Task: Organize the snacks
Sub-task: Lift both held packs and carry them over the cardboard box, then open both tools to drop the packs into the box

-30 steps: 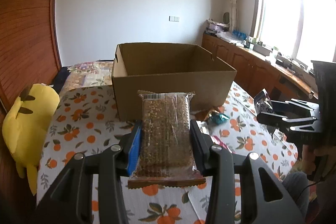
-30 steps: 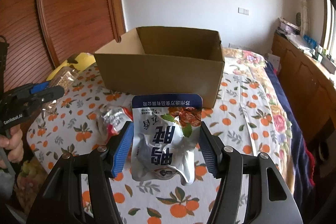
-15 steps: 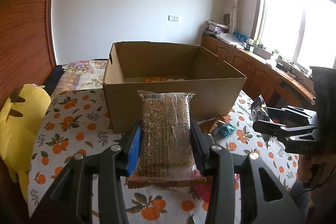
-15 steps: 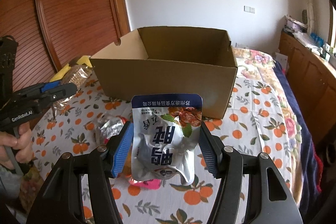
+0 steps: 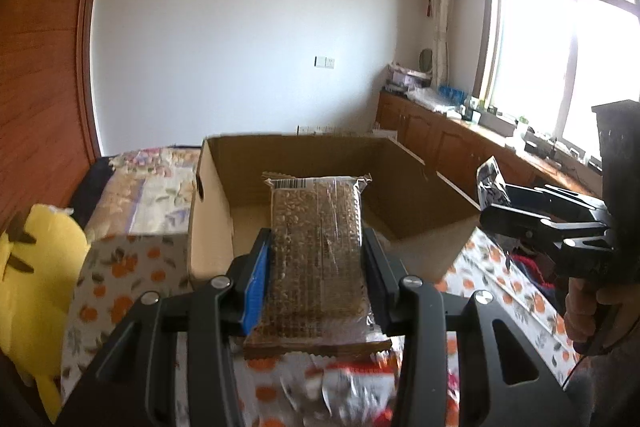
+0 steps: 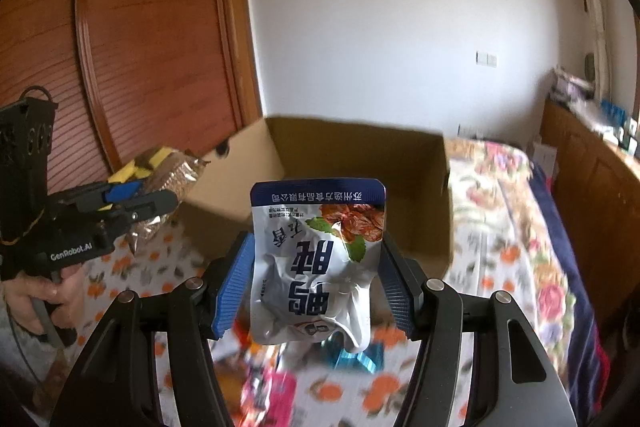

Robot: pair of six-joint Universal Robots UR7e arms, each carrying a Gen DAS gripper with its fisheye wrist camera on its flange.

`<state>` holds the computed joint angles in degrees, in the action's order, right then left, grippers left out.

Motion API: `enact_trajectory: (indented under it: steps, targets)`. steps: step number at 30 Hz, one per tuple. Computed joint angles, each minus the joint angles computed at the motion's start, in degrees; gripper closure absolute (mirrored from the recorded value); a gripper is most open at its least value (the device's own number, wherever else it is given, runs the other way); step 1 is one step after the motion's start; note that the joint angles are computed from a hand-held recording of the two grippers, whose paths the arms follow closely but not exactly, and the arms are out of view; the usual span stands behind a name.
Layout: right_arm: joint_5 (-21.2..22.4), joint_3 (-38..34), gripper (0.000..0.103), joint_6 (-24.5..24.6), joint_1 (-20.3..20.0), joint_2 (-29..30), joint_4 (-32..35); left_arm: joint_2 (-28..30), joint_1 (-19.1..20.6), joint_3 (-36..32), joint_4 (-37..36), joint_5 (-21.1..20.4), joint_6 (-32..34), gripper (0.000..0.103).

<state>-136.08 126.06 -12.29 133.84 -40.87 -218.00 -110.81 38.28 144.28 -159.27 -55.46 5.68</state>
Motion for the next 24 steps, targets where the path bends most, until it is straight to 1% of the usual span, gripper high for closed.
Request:
enact_trajectory:
  steps: [3,5,9,12,17,21,24]
  targets:
    - [1.1,-2.6,0.041,-3.6,-1.4,0.5,-1.9,4.8,2.6,-1.9,-5.6,-1.6,3.0,0.061]
    - [2.3,-4.2,0.041,-5.2,-2.8,1.0,-2.4,8.0,4.4,-3.2,-8.6,-2.6,4.8,0.061]
    - [3.9,-6.3,0.041,-7.4,-5.0,2.3,-3.1,12.5,7.0,-5.0,-12.8,-4.0,7.3,0.061]
    - [5.3,-7.5,0.041,-8.5,-6.8,3.2,-3.6,15.0,9.1,-6.2,-14.6,-5.2,8.1,0.061]
    - [7.2,-8.0,0.041,-8.5,-9.3,4.6,-4.2,17.5,11.6,-6.7,-16.3,-7.0,8.3,0.061]
    - [8.4,-8.0,0.041,-8.9,-11.1,5.4,-5.2,18.7,12.8,-7.0,-16.1,-8.0,7.9,0.061]
    - [9.4,-8.0,0.04,-8.2,-12.3,5.7,-5.0,19.5,13.3,-6.9,-16.2,-8.3,7.8,0.061]
